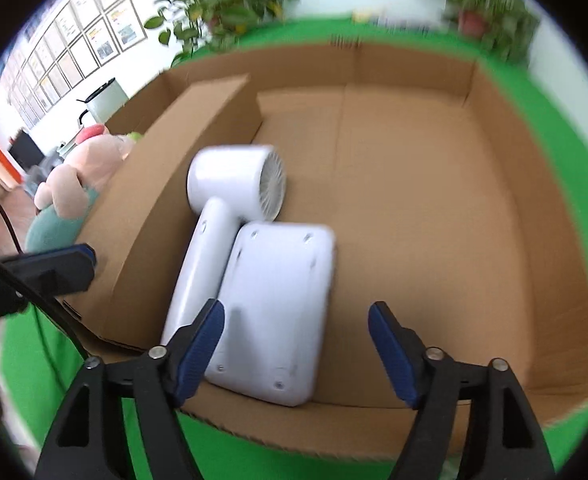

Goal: Organize objects
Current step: 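Lower the white case beside the hair dryer and open both grippers, then move the right gripper toward the white printed medicine box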

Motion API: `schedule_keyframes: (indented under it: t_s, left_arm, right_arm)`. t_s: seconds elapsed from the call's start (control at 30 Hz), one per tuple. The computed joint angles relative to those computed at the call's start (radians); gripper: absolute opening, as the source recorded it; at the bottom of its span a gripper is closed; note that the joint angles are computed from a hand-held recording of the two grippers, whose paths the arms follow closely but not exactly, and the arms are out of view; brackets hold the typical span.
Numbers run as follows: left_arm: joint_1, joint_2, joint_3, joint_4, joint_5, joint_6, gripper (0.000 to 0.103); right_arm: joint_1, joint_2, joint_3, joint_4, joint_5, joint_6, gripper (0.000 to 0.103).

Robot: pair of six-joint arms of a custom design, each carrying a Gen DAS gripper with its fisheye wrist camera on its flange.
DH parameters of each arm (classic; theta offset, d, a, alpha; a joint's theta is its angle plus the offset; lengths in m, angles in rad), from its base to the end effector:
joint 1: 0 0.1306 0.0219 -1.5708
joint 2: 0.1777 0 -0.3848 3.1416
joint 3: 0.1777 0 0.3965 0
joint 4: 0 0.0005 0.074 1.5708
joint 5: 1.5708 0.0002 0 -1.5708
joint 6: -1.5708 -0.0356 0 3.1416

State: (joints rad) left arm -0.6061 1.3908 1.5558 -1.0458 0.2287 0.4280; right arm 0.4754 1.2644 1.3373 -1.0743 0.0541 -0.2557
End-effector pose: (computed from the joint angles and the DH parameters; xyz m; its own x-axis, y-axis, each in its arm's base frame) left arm 0.3906 -0.2811 0.4966 -0.8562 0.1016 -0.5065 0.3496 0.8358 -0.4233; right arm 0.3806 0.1932 0.4487 -0.8335 -0.1450 -0.5331 -0.2277 0.9694 0.0923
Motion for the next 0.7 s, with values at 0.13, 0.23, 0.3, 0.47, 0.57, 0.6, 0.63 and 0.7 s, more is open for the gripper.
schedule_keyframes:
  t_s: [0.13,0.23,0.3,0.47,0.57,0.6,0.63,0.7]
  left_arm:
    - [-0.062,-0.045,-0.030,0.010,-0.194,-0.021,0.049]
    - [-0.121,-0.085,-0.069,0.036,-0.327,-0.022,0.067]
    - [-0.167,-0.131,-0.127,0.109,-0.415,-0.024,0.087]
    - [-0.262,-0.202,-0.194,0.181,-0.633,-0.033,0.088]
    - [-0.311,-0.234,-0.218,0.201,-0.742,-0.026,0.081]
    - [-0.323,-0.243,-0.222,0.202,-0.760,-0.032,0.062]
    - [-0.335,-0.245,-0.218,0.186,-0.771,-0.037,0.050]
    - [-0.352,-0.247,-0.205,0.135,-0.778,-0.015,0.022]
  right_arm:
    - [0.035,-0.109,-0.085,0.093,0.112,0.001,0.078]
    - [0.035,-0.193,-0.152,0.124,0.085,-0.044,0.078]
    - [0.050,-0.246,-0.193,0.152,0.099,-0.051,0.079]
    - [0.131,-0.390,-0.286,0.264,0.256,-0.015,0.068]
    - [0.165,-0.412,-0.288,0.260,0.335,-0.001,0.023]
    - [0.175,-0.415,-0.285,0.247,0.360,-0.004,0.022]
    - [0.183,-0.417,-0.285,0.240,0.384,-0.011,0.022]
    - [0.193,-0.429,-0.292,0.239,0.396,-0.018,0.027]
